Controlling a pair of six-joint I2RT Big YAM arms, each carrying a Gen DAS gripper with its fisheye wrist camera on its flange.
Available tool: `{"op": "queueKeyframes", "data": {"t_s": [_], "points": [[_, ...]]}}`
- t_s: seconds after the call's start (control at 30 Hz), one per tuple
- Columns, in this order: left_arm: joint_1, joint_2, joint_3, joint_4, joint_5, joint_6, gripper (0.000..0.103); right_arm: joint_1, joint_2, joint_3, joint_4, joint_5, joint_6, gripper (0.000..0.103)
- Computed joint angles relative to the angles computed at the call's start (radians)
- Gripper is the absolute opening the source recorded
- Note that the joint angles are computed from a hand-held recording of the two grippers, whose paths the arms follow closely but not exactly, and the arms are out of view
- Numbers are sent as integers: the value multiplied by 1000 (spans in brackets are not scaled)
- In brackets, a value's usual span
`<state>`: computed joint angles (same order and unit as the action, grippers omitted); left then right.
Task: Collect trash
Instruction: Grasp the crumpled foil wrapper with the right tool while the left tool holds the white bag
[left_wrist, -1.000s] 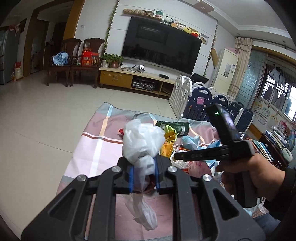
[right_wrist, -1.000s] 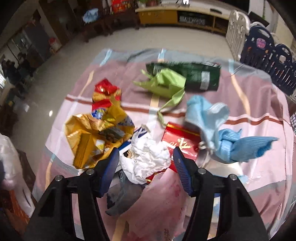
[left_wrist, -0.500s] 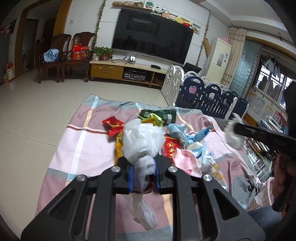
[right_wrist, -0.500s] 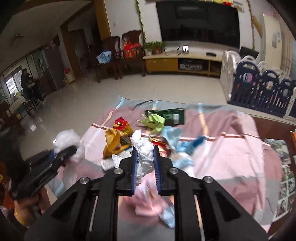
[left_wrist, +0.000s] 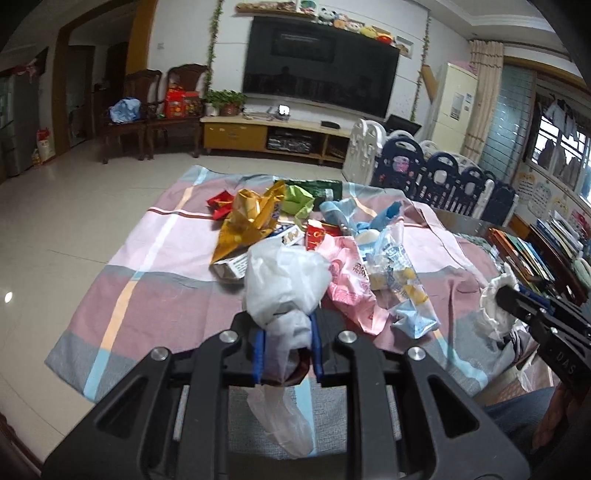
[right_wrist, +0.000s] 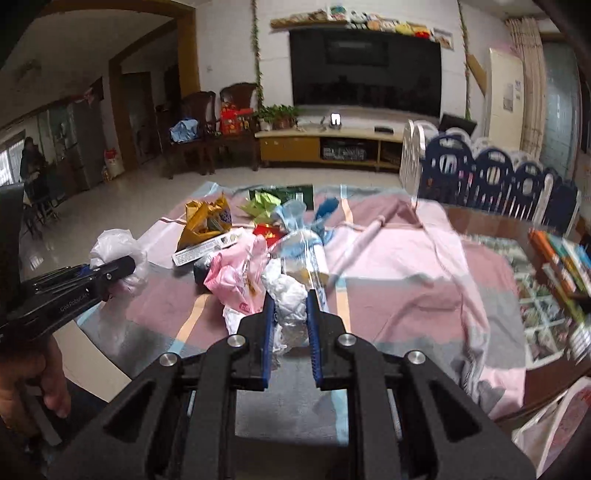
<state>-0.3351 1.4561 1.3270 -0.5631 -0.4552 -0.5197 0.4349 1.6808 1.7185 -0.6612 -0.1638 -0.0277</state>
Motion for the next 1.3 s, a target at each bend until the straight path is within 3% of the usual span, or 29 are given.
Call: {"op": "queueKeyframes", "data": {"t_s": [0.13, 0.43, 1.3], "points": [[-18, -2, -4, 41, -35, 19, 21, 2, 3, -10, 10, 25, -6, 17], [-9, 17, 14, -24, -20, 42, 21, 0, 5, -11, 13, 12, 6, 17], [9, 2, -9, -20, -4, 41, 21, 9, 23, 2, -1, 22, -3, 17]]}}
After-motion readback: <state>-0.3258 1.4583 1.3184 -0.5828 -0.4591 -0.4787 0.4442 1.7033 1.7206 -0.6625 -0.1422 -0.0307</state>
